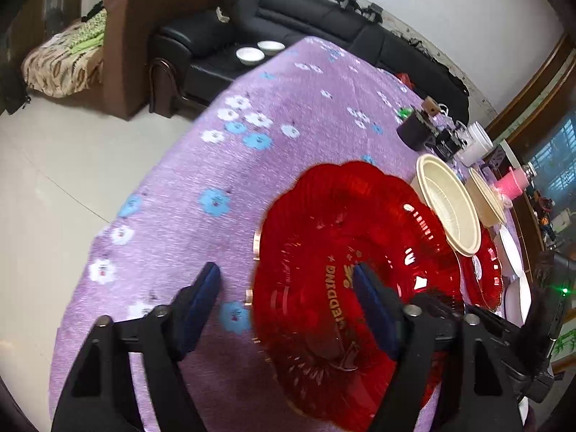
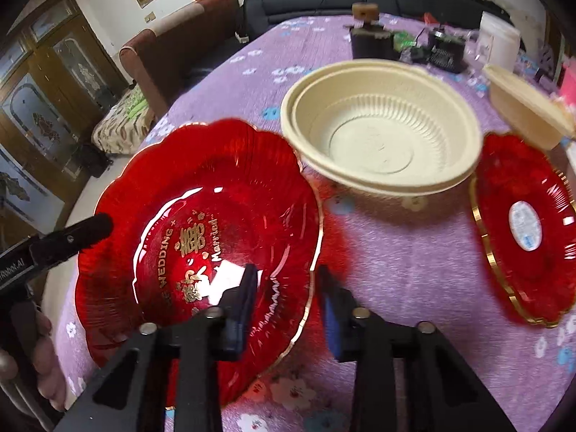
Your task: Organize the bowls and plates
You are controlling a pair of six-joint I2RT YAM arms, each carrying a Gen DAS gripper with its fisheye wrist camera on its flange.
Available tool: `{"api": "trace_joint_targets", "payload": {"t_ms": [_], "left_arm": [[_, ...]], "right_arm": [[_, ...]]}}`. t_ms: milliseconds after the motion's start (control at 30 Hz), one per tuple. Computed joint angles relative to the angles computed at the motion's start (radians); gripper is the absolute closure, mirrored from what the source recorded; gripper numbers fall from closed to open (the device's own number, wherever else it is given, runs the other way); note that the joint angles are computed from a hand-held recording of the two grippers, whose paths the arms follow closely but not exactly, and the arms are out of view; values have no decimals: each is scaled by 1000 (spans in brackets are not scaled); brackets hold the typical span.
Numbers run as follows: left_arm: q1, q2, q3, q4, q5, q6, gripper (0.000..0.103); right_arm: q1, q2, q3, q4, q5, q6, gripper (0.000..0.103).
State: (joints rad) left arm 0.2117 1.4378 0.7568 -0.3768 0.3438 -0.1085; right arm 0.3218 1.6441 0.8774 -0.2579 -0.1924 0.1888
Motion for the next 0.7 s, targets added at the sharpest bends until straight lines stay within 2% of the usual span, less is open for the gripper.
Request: {"api": "trace_joint_targets", "payload": {"t_ms": [33, 100, 200, 233, 300, 500, 700], "left_arm": [[-9, 11, 8, -11, -1, 3, 60], [-38, 14, 7, 1, -76, -13, 68], [-9, -11, -1, -5, -61, -19, 81], [7, -26, -5, -13, -45, -19, 82], [24, -75, -17, -30, -24, -15, 82], [15, -237, -68, -56, -75, -17, 82], [-10, -264, -115, -44, -126, -30, 82]], "right_arm": [[0, 3, -3, 9, -7, 0, 78], [1, -4, -8, 14, -13, -2, 79], [-12, -34, -26, 18, -33, -7, 83], [-15, -47, -35, 22, -35, -11, 86], [-23, -80, -50, 23, -51, -21, 86], [28, -213, -134, 59, -3, -42, 86], [39, -229, -182, 81, -5, -43, 86]]}}
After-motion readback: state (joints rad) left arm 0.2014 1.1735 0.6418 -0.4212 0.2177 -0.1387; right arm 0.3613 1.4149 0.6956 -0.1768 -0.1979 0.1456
